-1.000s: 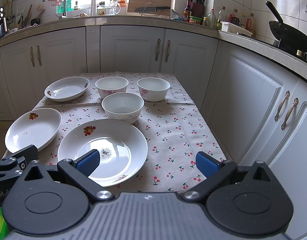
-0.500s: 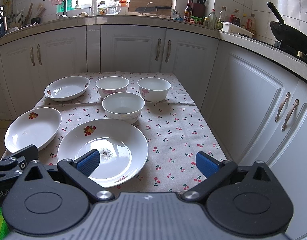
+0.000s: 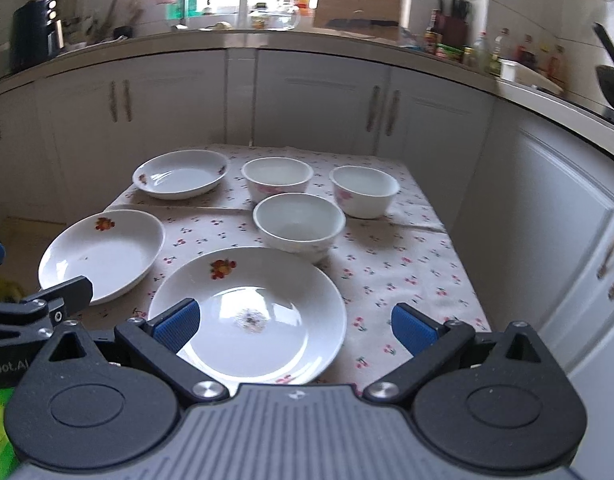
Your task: Organize plates and bowls
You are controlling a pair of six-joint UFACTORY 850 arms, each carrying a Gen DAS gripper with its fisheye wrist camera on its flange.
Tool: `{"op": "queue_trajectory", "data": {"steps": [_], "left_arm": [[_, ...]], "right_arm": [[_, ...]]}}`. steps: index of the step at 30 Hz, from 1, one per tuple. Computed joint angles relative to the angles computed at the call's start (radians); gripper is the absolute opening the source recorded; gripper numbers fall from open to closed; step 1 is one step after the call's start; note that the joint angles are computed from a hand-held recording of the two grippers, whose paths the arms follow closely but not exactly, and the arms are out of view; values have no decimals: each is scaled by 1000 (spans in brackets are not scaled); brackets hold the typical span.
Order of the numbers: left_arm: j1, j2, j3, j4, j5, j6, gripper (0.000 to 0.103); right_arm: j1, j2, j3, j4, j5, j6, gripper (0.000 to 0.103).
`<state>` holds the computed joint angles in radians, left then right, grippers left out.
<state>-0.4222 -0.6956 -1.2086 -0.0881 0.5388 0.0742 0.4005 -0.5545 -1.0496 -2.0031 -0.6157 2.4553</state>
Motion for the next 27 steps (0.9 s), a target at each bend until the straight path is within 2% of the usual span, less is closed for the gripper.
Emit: {"op": "queue_trajectory", "data": {"steps": [4,11,18,24,27], "left_arm": [[16,-29,-32,22,-14,-14,102],[44,-75,-69,78,14,-5,102],[86,-116,-139,233,-75,-119,102],[119,-161,-207,376,-149,-224,102],[129,-179,-231,442,-176,-267,102]], "right_arm": [[-12,-25,-38,-25,30,-16,103],[-38,-53,-84,-126,98,24,103],[-62,-77,-125,-266,149,84,103],[-83,-118,-192,-255,214,33,103],[-101,-137,-223,-290,269,66,103]]}}
